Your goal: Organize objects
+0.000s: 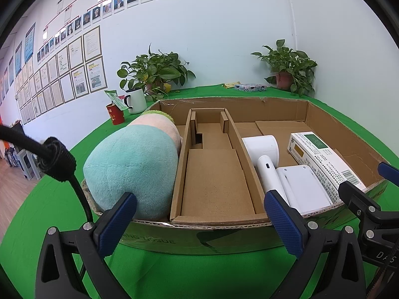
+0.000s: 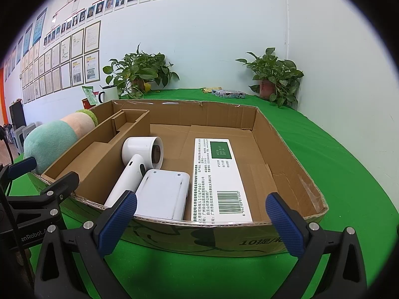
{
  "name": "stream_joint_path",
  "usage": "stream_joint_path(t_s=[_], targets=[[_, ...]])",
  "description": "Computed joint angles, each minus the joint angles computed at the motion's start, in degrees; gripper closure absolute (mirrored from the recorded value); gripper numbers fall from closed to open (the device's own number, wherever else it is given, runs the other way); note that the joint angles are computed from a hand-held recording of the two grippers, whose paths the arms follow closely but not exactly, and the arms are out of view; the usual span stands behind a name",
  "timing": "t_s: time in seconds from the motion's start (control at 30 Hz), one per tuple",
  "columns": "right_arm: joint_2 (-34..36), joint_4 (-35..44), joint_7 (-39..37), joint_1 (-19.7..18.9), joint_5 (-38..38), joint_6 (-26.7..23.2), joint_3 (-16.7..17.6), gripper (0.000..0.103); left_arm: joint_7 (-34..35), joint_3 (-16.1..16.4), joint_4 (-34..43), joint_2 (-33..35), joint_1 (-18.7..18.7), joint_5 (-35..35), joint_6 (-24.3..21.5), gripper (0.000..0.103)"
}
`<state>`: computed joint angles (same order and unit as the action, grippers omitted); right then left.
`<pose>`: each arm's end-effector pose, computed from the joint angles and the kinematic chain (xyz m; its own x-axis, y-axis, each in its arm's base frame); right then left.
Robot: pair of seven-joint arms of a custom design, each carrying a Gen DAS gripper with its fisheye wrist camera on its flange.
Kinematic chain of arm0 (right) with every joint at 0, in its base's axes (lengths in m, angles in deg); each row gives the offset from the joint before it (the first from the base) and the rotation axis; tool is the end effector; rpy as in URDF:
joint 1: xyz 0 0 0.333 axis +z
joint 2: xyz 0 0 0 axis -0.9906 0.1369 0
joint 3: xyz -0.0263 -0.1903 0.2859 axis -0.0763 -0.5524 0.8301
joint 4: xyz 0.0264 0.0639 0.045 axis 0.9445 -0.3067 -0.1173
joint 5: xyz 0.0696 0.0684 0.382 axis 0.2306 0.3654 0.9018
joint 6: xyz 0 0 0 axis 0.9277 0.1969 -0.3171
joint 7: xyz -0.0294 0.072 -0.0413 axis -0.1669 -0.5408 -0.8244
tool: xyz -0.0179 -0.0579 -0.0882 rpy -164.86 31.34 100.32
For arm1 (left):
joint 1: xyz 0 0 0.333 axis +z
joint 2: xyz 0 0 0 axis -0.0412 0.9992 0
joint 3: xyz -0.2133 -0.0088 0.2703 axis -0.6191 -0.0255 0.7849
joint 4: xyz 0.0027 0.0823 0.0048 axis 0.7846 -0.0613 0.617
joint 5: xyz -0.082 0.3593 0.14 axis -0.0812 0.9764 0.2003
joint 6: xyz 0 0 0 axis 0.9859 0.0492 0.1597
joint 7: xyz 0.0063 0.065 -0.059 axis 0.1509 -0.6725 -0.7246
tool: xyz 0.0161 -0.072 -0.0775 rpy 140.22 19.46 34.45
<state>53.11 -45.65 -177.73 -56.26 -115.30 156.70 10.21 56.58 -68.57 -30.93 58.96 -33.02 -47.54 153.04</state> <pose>0.6128 0.2865 0.4168 -0.2682 -0.9621 0.0497 -0.4848 0.0902 -0.8700 0.6565 -0.1629 0.4592 -0.1994 -0.9773 -0.0711 -0.5038 0.1645 -0.8480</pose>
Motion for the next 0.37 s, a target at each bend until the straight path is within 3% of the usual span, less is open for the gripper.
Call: stream_joint_path(t_s=[0.37], targets=[[0.1, 0.0, 0.2, -0.1, -0.1, 0.3, -0.1, 0.001, 0.0, -0.8, 0.4, 0.3, 0.8, 0.3, 0.0, 0.0]])
